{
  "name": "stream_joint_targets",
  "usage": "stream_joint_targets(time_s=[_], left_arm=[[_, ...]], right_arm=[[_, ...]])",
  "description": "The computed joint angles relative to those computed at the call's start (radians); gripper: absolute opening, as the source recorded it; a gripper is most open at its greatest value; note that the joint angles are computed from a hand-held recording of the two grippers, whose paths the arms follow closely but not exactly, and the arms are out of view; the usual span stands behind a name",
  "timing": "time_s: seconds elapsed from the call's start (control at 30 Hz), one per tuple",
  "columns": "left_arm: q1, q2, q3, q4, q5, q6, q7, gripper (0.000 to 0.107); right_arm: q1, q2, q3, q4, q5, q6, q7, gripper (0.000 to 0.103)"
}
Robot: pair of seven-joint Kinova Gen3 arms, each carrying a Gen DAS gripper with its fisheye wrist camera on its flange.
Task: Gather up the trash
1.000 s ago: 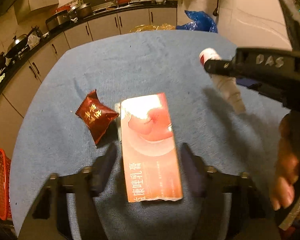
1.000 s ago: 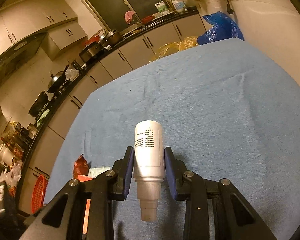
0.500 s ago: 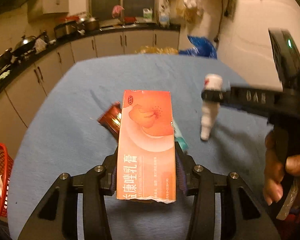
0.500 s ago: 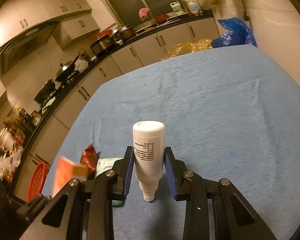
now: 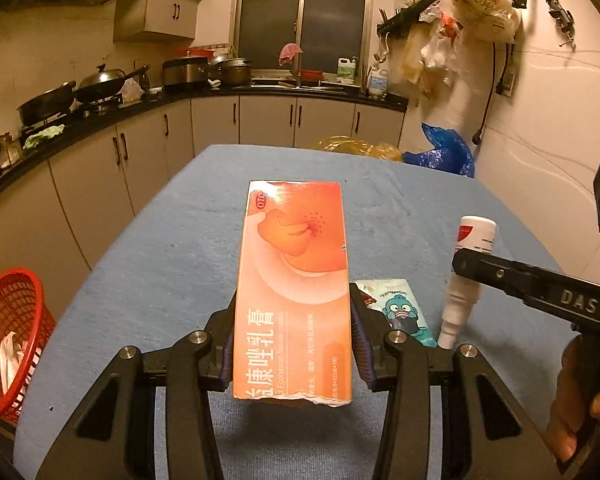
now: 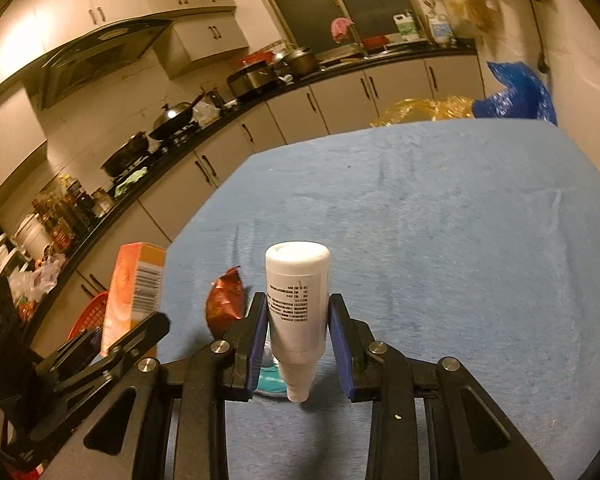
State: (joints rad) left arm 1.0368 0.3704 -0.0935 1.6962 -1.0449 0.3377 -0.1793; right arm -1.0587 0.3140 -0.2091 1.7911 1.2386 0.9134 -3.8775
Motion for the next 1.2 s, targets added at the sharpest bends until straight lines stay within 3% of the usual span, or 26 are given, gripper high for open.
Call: stream_joint_targets(time_s=[0.4, 0.53, 1.2], left_arm=[[-0.022, 0.009, 0.02, -0.013, 0.068, -0.011, -0.063, 0.045], [-0.005, 0.011, -0.003, -0.014, 0.084, -0.017, -0.075, 0.045], [0.021, 0.012, -0.049, -0.003, 0.125, -0.034, -0.111, 0.045]], right_arm=[[-0.012, -0.008, -0.02, 0.014, 0.093, -0.011, -0.037, 0.033], [-0.012, -0.011, -0.024, 0.022, 0.11, -0.013, -0.05, 0.033], [-0.007, -0.015, -0.032, 0.025, 0.107, -0.005, -0.063, 0.033]])
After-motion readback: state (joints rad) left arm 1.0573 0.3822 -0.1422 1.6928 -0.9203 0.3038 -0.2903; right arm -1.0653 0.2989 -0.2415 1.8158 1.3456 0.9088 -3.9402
